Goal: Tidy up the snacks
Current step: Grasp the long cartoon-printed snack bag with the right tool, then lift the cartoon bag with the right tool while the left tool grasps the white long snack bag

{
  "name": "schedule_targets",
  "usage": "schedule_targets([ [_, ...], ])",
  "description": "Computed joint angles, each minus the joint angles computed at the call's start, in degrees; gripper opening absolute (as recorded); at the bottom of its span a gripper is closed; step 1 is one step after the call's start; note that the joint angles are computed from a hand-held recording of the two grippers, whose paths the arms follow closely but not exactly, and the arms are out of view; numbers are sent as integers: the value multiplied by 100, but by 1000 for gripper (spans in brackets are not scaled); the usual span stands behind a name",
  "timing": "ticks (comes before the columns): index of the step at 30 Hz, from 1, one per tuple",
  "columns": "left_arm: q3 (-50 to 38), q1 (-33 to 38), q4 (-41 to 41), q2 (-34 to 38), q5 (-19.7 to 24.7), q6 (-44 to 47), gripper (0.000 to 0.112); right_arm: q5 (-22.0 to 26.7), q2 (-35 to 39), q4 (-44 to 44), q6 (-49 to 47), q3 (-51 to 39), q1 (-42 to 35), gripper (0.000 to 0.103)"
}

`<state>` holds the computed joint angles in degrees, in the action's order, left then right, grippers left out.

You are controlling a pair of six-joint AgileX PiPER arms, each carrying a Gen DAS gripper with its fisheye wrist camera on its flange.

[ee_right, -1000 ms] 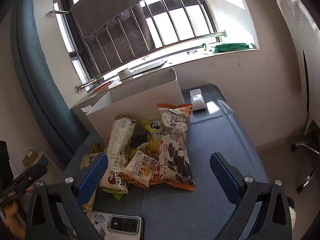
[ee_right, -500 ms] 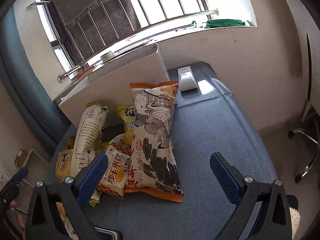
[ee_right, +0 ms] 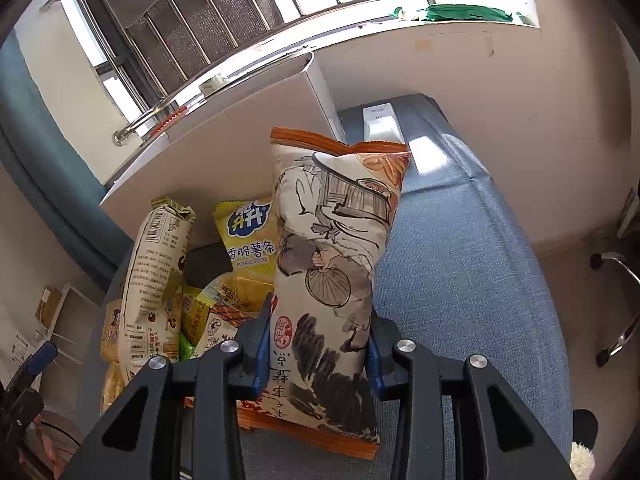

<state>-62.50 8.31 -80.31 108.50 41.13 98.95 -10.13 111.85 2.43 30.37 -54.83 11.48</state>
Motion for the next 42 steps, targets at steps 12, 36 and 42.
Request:
schedule_targets([
  [12, -2144, -1348, 2352, 961, -470, -3040, 103, -1266, -1698, 361, 177, 1996, 181, 40],
  [36, -3434, -797, 1420, 1223, 1180, -2940, 31, -1056, -1966, 680, -484, 1899, 379, 41],
  [42, -4961, -459, 1638, 1664, 1340, -3809, 31, -75, -1590, 2, -635, 449, 250, 41],
])
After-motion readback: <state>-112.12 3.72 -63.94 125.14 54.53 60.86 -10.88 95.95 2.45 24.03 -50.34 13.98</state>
